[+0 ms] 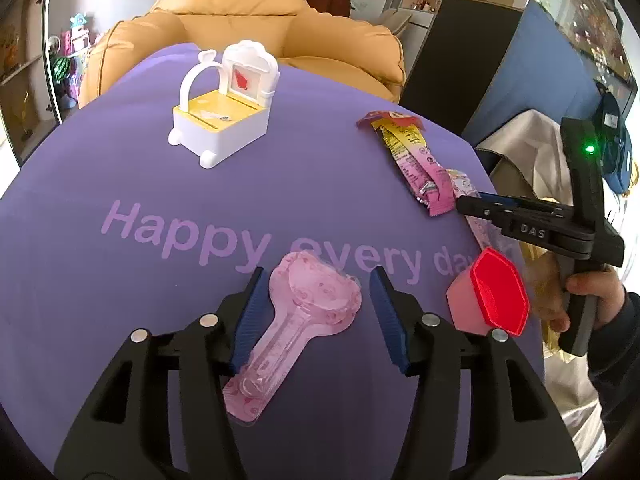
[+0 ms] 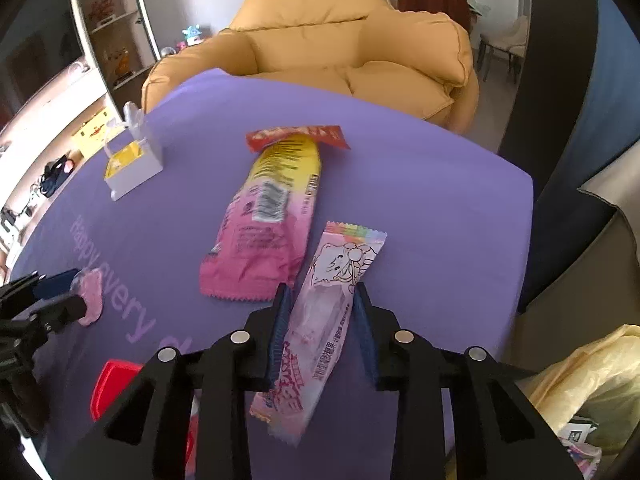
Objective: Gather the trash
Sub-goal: 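Grasp the pink toy mirror with the left tool while the right tool grasps the pink candy wrapper, then carry both items to the bin and open the left tool over it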
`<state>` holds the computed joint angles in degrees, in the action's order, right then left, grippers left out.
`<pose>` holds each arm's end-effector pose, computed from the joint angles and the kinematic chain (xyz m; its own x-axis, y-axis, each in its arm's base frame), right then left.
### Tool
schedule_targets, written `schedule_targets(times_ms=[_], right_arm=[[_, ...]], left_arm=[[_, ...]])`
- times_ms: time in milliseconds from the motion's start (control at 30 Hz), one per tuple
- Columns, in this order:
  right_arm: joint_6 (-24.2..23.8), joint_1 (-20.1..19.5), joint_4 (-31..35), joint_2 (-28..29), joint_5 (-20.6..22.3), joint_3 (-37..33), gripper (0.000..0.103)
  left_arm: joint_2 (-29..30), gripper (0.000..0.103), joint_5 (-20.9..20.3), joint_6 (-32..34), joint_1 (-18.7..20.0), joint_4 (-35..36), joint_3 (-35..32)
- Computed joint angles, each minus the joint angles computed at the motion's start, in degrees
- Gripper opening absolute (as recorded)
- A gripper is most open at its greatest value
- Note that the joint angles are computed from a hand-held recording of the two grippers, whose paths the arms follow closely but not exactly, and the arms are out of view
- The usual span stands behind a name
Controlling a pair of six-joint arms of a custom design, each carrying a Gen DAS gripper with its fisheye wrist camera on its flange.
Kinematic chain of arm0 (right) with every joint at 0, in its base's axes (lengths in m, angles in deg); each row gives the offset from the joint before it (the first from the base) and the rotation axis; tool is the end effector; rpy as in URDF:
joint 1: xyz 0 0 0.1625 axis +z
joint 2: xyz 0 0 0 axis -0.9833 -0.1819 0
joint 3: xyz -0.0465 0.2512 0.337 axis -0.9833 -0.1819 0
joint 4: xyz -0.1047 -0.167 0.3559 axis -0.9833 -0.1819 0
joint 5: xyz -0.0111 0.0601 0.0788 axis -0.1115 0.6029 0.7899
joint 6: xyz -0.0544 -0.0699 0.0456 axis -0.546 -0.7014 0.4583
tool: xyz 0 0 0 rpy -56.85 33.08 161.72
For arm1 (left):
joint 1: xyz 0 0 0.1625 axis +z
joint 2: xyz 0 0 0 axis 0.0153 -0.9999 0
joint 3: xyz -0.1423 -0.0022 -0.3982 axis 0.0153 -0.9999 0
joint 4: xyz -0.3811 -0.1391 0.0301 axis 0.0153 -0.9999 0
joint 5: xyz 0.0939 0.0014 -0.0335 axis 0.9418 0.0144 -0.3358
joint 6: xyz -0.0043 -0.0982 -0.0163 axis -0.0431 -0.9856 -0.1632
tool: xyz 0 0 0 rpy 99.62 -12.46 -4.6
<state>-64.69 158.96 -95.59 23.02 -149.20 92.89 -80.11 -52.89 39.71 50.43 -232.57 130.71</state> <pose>-0.0498 -0.8927 0.3174 -0.6817 -0.5134 0.5213 -0.6759 0.7146 -0.1802 -0.3396 -0.7541 -0.0690 -0.8439 -0.0163 -0.5363 0.3401 0.7568 -0.5582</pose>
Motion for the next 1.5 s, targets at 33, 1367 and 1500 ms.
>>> schedule_targets(times_ms=[33, 1367, 1500], right_arm=[[-0.46, -0.06, -0.81, -0.83, 0.28, 1.36, 0.025], [-4.04, -4.28, -16.52, -29.21, 17.36, 35.01, 0.019], [-3.74, -5.61, -17.92, -31.12, 18.63, 35.12, 0.019]], left_arm=[[0.07, 0.051, 0.15, 0.17, -0.02, 0.07, -0.03], [4.28, 0.045, 6.34, 8.79, -9.31, -7.49, -7.13], [9.38, 0.045, 4.56, 11.48, -10.79, -5.08, -15.75]])
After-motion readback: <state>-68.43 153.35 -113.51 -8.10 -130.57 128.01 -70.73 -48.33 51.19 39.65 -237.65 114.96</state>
